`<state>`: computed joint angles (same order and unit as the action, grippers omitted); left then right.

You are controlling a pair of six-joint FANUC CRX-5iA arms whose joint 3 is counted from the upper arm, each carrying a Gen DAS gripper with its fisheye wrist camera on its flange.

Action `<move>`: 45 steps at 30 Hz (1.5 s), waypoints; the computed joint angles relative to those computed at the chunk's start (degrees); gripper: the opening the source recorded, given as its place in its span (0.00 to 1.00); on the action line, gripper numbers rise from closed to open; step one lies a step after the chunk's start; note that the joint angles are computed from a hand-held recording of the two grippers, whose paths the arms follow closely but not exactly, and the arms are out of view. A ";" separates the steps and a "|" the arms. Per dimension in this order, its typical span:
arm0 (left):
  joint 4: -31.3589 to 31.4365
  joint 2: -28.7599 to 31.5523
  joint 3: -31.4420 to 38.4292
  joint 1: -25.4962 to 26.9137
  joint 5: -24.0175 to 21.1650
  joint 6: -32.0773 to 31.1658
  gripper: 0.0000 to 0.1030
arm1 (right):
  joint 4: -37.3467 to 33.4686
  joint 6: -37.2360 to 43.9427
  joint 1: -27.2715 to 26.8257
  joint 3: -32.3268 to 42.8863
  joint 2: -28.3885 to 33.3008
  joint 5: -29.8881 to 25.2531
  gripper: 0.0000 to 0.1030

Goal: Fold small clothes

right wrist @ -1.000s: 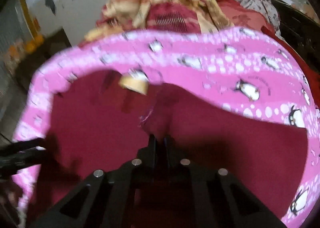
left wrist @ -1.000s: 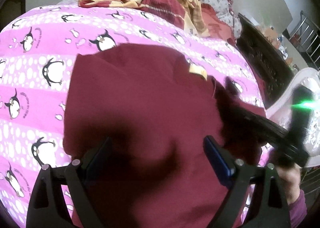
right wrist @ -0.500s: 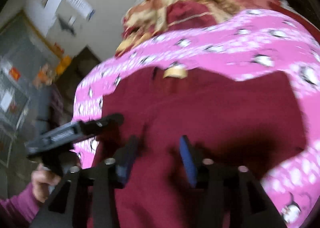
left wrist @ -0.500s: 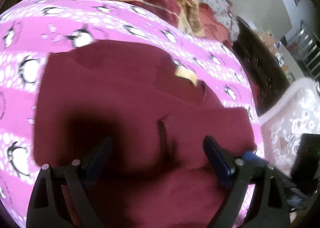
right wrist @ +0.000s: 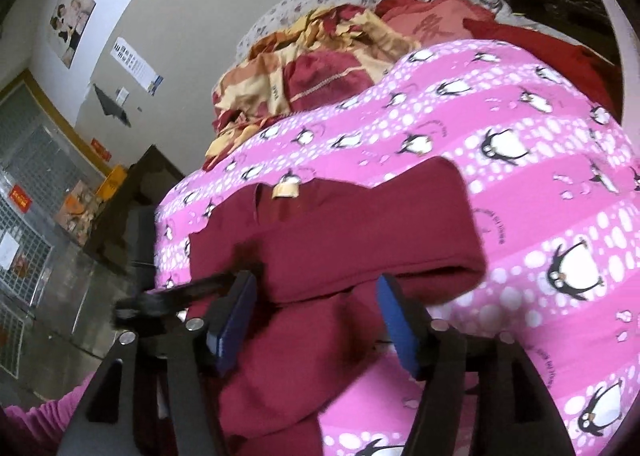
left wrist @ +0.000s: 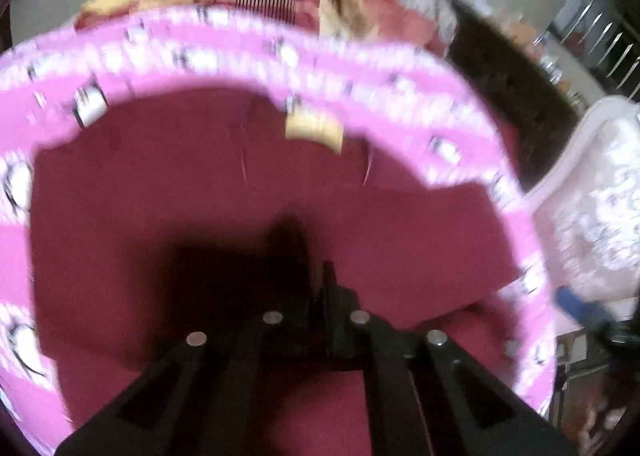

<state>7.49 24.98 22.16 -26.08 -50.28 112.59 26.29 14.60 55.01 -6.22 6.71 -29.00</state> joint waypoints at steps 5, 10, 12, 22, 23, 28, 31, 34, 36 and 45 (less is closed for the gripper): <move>-1.48 -4.92 -2.68 2.65 1.87 -1.07 0.04 | 1.16 -3.68 -0.54 -0.69 0.04 -0.45 0.68; -5.29 -7.95 -7.29 6.87 -1.35 2.94 0.04 | -0.40 -3.01 -0.79 1.16 1.40 -3.49 0.71; -5.57 -8.83 -9.99 8.75 -1.90 5.14 0.04 | -2.67 -2.35 -1.58 1.88 2.02 -3.35 0.72; -8.45 -7.97 -10.12 8.80 -3.98 5.70 0.05 | -24.34 6.06 -8.06 10.90 9.35 -1.31 0.78; -7.71 -7.86 -10.28 9.14 -3.95 5.62 0.05 | -27.35 7.97 -8.89 12.63 10.49 -1.92 0.78; -7.39 -7.69 -10.66 9.21 -3.88 6.02 0.16 | -32.77 17.47 -10.53 20.49 15.61 -6.50 0.30; -7.06 -7.86 -11.28 9.29 -3.84 5.96 0.31 | -23.17 12.82 -9.25 18.95 15.08 -5.78 0.18; -6.04 -7.50 -12.03 9.44 -2.79 5.62 0.40 | -13.32 8.58 -8.36 18.64 16.33 -9.82 0.14; -6.44 -7.22 -11.73 9.15 -2.94 5.90 0.42 | -20.11 11.99 -9.52 20.92 17.68 -12.91 0.14; -5.49 -10.51 -14.22 9.17 -1.95 5.84 0.58 | -21.07 9.79 -5.03 7.56 4.60 -1.40 0.54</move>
<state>2.00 14.48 7.94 -16.91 -52.23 118.42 5.22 24.39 49.98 1.34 11.31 -30.39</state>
